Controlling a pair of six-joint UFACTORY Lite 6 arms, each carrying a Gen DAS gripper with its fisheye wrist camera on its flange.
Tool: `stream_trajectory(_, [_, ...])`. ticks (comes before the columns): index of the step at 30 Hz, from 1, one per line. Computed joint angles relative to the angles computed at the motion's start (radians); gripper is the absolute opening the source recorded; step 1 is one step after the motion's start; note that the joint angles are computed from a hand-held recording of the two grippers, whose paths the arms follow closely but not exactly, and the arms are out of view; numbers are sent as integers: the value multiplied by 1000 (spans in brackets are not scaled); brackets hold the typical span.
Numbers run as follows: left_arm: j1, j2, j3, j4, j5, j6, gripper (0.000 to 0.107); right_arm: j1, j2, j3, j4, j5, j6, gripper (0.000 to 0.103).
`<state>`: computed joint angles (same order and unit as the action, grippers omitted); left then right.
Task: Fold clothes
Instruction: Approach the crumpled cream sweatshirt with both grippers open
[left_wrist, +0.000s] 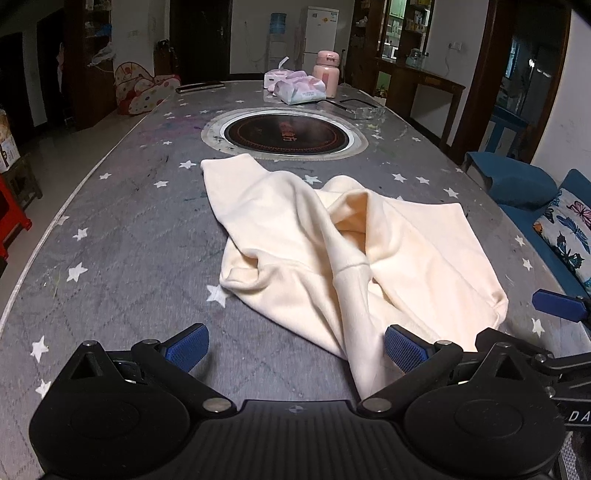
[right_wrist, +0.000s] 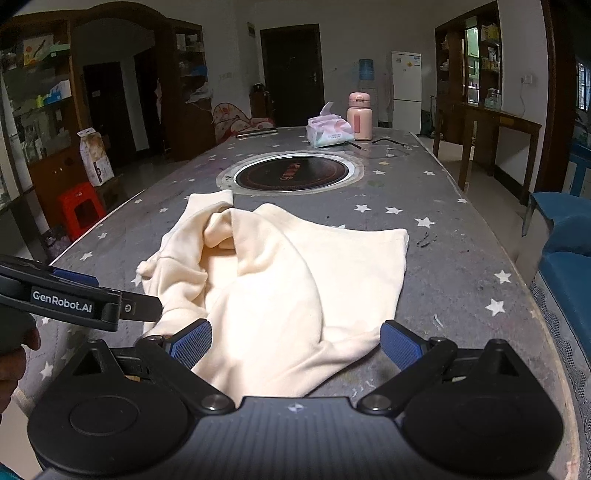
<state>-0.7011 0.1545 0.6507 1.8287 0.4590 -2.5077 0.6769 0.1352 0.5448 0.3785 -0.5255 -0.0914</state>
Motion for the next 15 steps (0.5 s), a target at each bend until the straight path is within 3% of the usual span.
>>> stream_trajectory(15, [-92, -35, -52, -92, 63, 21, 103, 97, -50, -68, 174, -26, -87, 99])
